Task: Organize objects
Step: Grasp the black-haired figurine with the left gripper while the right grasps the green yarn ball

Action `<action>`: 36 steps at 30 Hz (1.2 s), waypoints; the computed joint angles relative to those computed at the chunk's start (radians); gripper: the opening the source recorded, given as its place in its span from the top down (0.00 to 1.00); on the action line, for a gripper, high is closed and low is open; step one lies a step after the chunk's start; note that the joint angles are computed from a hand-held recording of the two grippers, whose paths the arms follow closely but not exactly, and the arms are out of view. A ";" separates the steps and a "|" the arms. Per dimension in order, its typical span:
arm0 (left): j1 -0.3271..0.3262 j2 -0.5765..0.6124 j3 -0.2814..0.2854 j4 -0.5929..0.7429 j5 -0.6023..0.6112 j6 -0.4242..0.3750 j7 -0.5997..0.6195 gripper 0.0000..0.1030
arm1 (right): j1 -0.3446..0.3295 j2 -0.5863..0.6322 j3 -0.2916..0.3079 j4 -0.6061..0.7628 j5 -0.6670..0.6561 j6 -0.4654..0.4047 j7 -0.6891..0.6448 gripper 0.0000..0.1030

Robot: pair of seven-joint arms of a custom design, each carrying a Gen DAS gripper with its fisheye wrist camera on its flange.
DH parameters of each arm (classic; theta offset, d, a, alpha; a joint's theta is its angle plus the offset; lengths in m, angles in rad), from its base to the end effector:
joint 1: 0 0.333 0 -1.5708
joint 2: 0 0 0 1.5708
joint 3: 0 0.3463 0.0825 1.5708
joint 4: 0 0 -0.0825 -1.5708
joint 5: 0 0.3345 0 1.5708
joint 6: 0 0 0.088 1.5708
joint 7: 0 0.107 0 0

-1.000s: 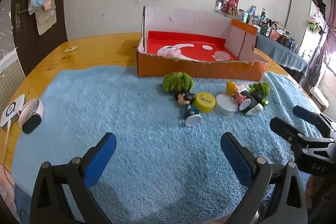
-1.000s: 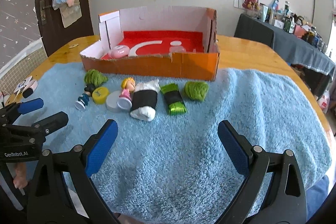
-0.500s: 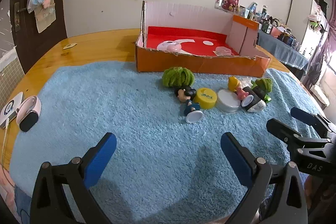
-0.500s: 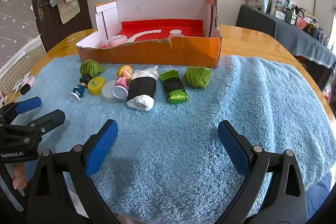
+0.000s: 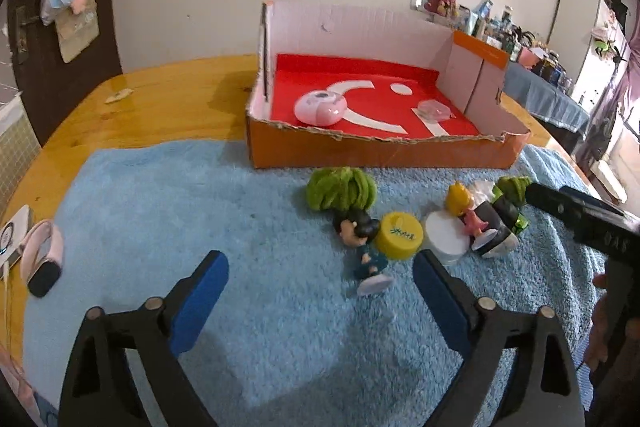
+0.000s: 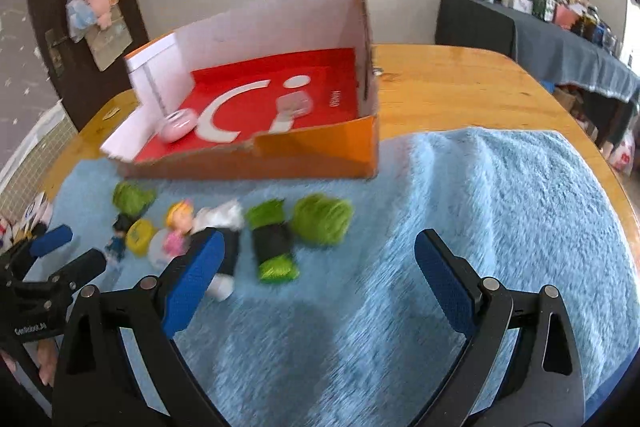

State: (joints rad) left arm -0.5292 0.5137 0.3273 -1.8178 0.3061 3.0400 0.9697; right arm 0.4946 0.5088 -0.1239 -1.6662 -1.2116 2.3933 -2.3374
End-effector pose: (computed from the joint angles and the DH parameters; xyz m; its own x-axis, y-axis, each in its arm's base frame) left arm 0.6455 -0.1955 0.4075 -0.0033 -0.9998 0.0213 -0.7268 -0.0123 -0.6868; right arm 0.6267 0.2505 0.3947 -0.7137 -0.5587 -0.4225 -0.1311 0.6991 -0.7029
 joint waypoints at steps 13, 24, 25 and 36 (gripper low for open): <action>0.205 0.047 -0.255 0.098 -0.130 -0.065 0.261 0.42 | -0.065 0.013 -0.009 -0.012 0.056 0.124 -0.055 0.33; 0.241 0.046 -0.318 0.091 -0.256 -0.049 0.428 0.75 | -0.045 0.017 -0.035 -0.012 0.047 0.150 -0.075 0.63; 0.232 0.045 -0.309 0.088 -0.256 -0.047 0.432 0.76 | -0.042 0.015 -0.037 -0.014 0.043 0.149 -0.073 0.65; 0.224 0.024 -0.305 0.051 -0.297 -0.019 0.475 0.79 | -0.030 0.006 -0.023 -0.007 0.044 0.085 -0.098 0.66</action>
State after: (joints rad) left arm -0.3052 0.5377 0.0224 -1.7671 0.0095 3.0214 1.4443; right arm 0.4641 0.5145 -0.1469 -1.6736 -1.1676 2.4780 -2.4349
